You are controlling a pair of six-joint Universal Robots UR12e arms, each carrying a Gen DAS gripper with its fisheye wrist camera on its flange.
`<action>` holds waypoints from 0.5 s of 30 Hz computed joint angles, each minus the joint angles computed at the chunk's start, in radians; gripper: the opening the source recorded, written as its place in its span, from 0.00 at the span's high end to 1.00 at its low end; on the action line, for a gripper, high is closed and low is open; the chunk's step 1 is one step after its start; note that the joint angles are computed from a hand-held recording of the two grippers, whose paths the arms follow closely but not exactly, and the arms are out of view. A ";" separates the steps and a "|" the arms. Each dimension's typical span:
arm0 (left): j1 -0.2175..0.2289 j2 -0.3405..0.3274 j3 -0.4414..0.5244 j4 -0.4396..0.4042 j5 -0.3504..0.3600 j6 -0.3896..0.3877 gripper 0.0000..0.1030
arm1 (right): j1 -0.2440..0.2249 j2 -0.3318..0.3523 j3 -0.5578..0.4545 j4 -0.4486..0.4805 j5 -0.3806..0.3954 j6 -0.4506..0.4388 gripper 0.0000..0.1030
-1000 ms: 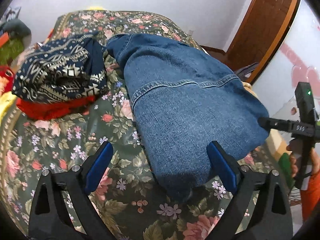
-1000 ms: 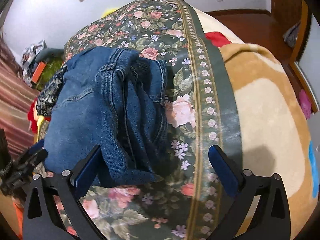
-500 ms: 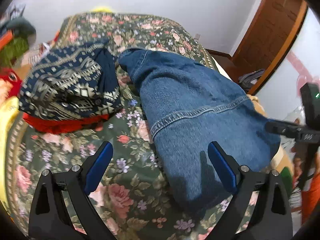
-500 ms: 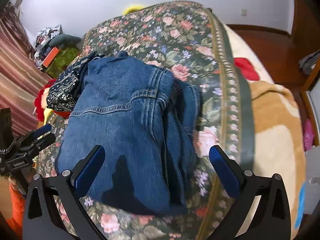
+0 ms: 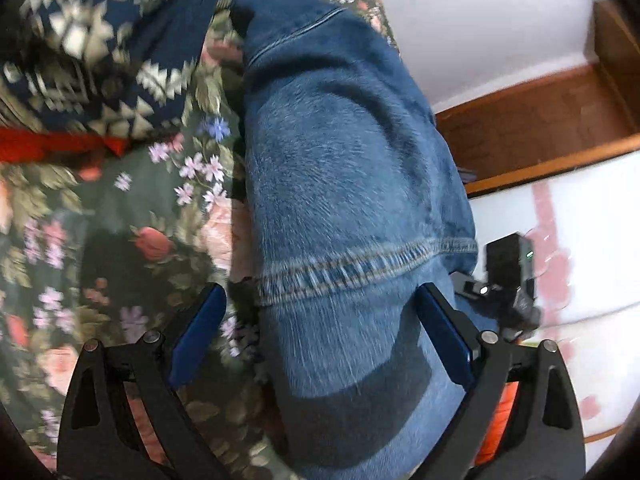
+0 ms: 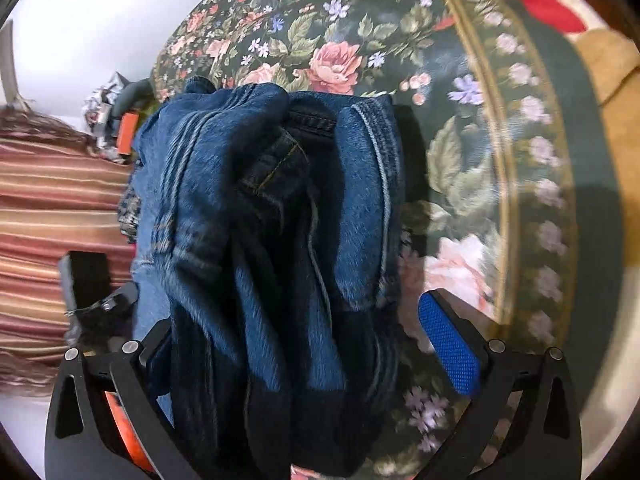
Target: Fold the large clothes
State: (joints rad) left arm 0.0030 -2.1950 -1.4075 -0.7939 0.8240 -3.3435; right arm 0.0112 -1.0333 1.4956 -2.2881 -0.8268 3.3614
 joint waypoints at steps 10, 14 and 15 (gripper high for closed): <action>-0.005 -0.038 0.031 -0.015 -0.085 -0.057 0.04 | 0.006 0.028 -0.024 -0.035 0.036 0.047 0.00; 0.002 -0.059 0.058 -0.087 -0.196 -0.045 0.04 | 0.008 0.031 -0.040 -0.005 0.033 0.030 0.11; 0.002 -0.060 0.058 -0.104 -0.215 -0.051 0.04 | 0.006 0.029 -0.036 -0.008 0.051 0.040 0.16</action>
